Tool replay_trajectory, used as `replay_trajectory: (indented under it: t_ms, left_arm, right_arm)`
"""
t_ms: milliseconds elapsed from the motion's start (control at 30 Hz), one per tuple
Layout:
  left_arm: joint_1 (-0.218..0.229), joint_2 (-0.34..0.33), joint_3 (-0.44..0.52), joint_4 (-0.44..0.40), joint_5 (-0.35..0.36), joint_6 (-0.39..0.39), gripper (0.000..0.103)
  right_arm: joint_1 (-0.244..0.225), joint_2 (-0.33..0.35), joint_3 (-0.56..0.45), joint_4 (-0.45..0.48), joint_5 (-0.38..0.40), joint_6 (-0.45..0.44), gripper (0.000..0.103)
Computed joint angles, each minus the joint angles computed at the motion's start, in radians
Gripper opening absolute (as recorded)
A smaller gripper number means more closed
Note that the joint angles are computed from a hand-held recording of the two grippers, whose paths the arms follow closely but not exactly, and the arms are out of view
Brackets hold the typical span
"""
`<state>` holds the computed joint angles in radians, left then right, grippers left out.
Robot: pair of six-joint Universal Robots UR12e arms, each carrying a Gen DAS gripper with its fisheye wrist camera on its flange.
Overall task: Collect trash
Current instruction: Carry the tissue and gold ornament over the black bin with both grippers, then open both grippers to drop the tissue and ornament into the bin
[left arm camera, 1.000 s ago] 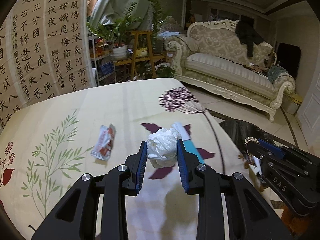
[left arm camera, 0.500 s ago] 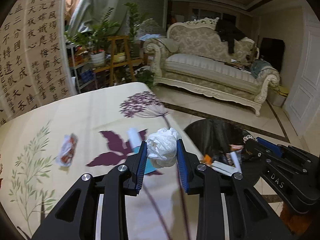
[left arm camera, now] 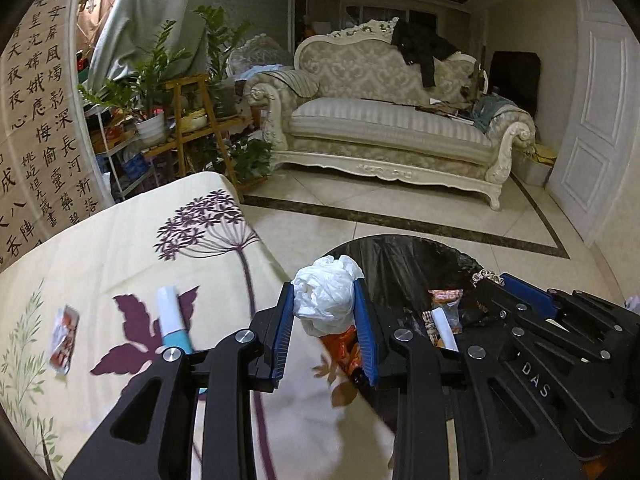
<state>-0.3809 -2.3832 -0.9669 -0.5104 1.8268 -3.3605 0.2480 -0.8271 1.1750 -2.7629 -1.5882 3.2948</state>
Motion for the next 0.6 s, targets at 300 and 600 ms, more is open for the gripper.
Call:
replay_trajectory:
  t_ms: [300, 600]
  left_arm:
    - [-0.003, -0.043, 0.073, -0.061, -0.001, 0.021, 0.036]
    - [-0.002, -0.044, 0.075, -0.072, 0.008, -0.011, 0.063]
  right_arm:
    - [-0.004, 0.026, -0.034, 0.018, -0.017, 0.016, 0.022]
    - [-0.005, 0.027, -0.029, 0.023, -0.057, 0.048, 0.044]
